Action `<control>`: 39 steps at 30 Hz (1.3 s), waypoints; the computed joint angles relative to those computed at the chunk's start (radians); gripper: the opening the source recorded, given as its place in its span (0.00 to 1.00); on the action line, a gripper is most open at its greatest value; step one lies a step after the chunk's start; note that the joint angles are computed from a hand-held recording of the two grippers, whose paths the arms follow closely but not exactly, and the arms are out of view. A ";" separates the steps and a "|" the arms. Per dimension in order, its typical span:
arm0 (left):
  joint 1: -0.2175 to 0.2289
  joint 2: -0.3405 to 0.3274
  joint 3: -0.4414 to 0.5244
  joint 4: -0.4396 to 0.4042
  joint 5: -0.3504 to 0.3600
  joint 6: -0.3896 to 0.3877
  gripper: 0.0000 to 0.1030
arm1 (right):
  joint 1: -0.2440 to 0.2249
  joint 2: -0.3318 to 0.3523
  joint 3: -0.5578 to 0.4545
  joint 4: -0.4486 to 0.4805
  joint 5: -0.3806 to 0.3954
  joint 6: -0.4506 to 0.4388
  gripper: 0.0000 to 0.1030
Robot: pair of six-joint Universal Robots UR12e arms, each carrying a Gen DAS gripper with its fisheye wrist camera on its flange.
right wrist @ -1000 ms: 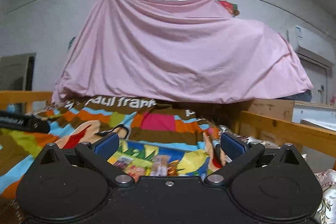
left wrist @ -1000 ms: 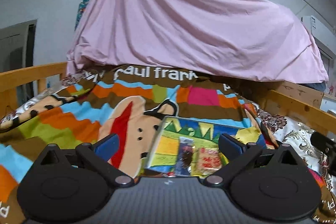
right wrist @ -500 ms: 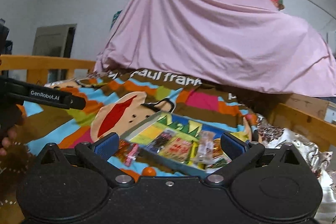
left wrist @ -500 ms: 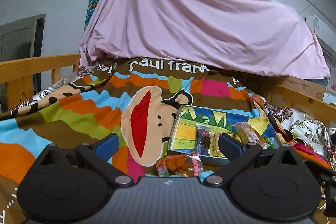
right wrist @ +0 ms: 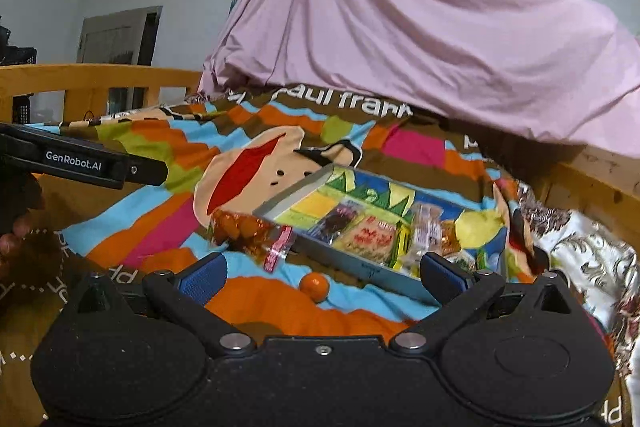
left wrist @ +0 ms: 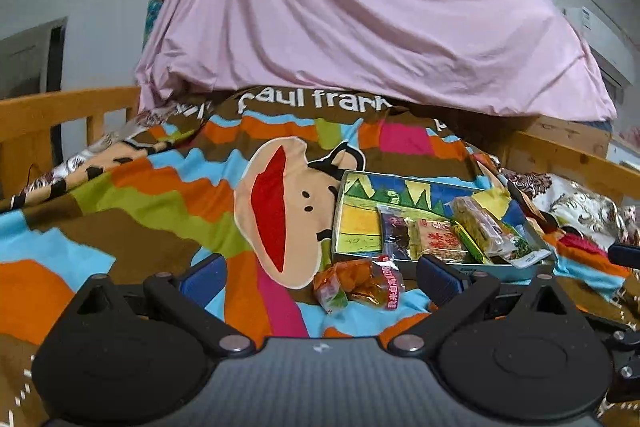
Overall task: Organize snacks
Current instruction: 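Move left gripper toward the orange dried-fruit bag beside the tray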
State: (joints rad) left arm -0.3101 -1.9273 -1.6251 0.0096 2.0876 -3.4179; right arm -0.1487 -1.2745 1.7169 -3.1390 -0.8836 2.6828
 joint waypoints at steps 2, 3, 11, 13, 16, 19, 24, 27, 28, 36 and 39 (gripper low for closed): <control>0.001 -0.002 -0.001 0.002 -0.003 0.012 1.00 | 0.002 0.001 -0.002 0.010 -0.004 -0.003 0.99; 0.002 -0.004 0.000 0.001 -0.003 0.010 1.00 | 0.003 0.002 -0.001 0.014 -0.007 -0.006 0.99; 0.016 -0.017 0.006 -0.010 -0.007 -0.007 1.00 | 0.009 0.007 -0.012 0.074 -0.027 0.005 0.99; 0.022 -0.020 0.010 -0.015 -0.013 -0.011 1.00 | 0.013 0.011 -0.017 0.084 -0.034 0.005 0.99; 0.030 -0.025 0.014 -0.018 -0.021 -0.018 1.00 | 0.018 0.015 -0.022 0.101 -0.043 -0.003 0.99; 0.034 -0.030 0.025 -0.038 -0.013 -0.021 1.00 | 0.022 0.018 -0.026 0.122 -0.044 -0.012 0.99; 0.042 -0.035 0.042 -0.077 -0.013 -0.028 1.00 | 0.031 0.025 -0.035 0.160 -0.051 -0.022 0.99; 0.049 -0.042 0.053 -0.092 -0.037 -0.016 1.00 | 0.034 0.029 -0.042 0.192 -0.054 -0.022 0.99; 0.052 -0.044 0.057 -0.098 -0.050 -0.009 1.00 | 0.035 0.031 -0.045 0.202 -0.054 -0.020 0.99; 0.070 -0.056 0.081 -0.161 -0.141 -0.014 1.00 | 0.046 0.060 -0.078 0.227 -0.083 0.009 0.99; 0.074 -0.064 0.092 -0.167 -0.156 0.021 1.00 | 0.056 0.087 -0.106 0.214 -0.111 0.052 0.99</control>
State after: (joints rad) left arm -0.2361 -1.9917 -1.5330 -0.1571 1.9318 -3.3970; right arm -0.0927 -1.1870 1.6108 -2.9248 -0.9942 2.7351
